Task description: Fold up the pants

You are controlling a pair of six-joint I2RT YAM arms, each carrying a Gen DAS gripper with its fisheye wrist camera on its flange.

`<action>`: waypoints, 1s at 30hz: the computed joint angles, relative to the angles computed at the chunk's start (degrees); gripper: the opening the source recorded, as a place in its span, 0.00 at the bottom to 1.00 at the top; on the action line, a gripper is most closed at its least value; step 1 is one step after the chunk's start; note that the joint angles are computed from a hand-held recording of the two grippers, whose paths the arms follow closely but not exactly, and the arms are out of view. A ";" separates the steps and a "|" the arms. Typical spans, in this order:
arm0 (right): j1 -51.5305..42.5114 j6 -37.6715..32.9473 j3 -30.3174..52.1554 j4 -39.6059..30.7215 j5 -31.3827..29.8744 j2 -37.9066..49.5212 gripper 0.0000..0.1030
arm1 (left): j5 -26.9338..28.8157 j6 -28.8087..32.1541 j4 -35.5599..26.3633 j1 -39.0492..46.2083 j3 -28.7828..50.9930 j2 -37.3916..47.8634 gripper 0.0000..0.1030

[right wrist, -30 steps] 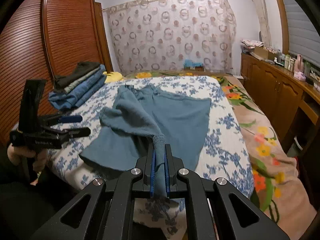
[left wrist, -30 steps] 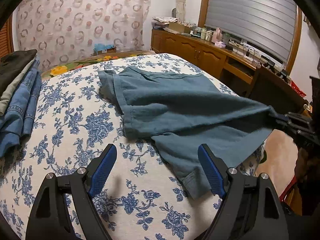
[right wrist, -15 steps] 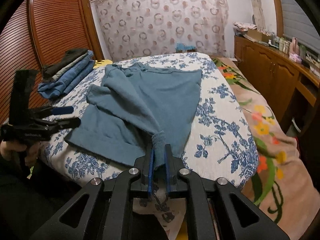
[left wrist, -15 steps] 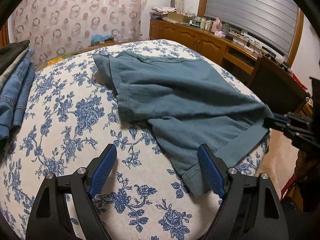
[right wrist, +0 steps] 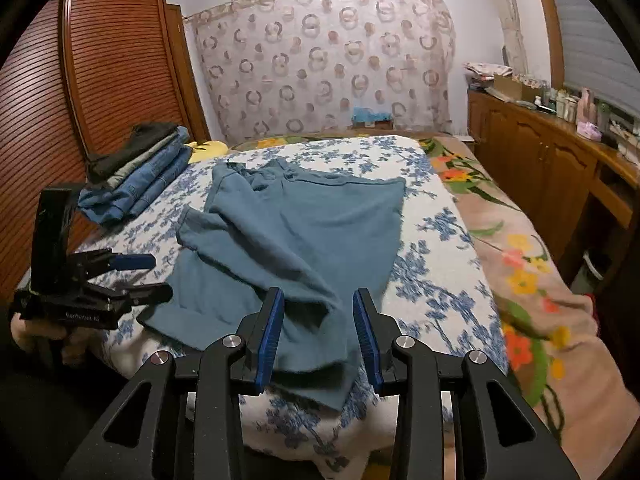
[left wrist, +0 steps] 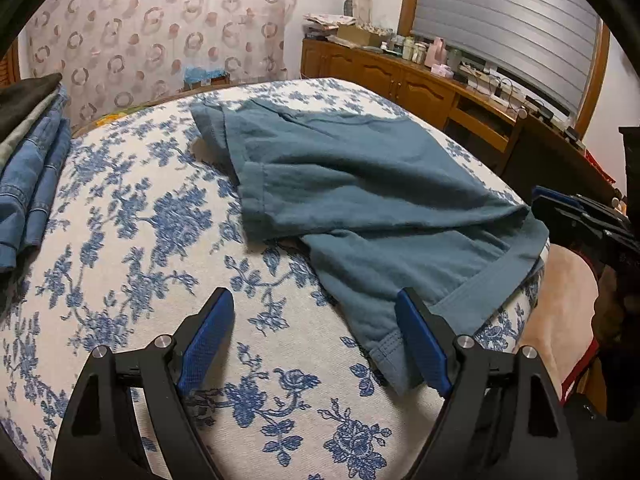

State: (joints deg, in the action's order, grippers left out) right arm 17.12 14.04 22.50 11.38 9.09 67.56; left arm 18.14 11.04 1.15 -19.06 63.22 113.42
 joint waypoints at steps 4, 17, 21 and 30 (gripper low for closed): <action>-0.24 -1.76 2.82 2.00 -1.04 4.12 0.36 | -0.30 -0.69 2.45 1.05 -1.49 -1.72 0.81; 0.49 -6.69 17.38 3.36 -6.79 21.06 0.43 | 1.14 -3.50 6.05 7.59 -1.53 -3.90 0.81; 0.31 -7.95 22.84 1.26 -9.19 25.73 0.43 | 1.62 -3.93 6.58 9.38 -1.06 -3.72 0.81; 0.59 -10.69 33.93 -2.98 -13.74 35.14 0.43 | 2.31 -5.00 8.09 11.62 -1.96 -4.36 0.81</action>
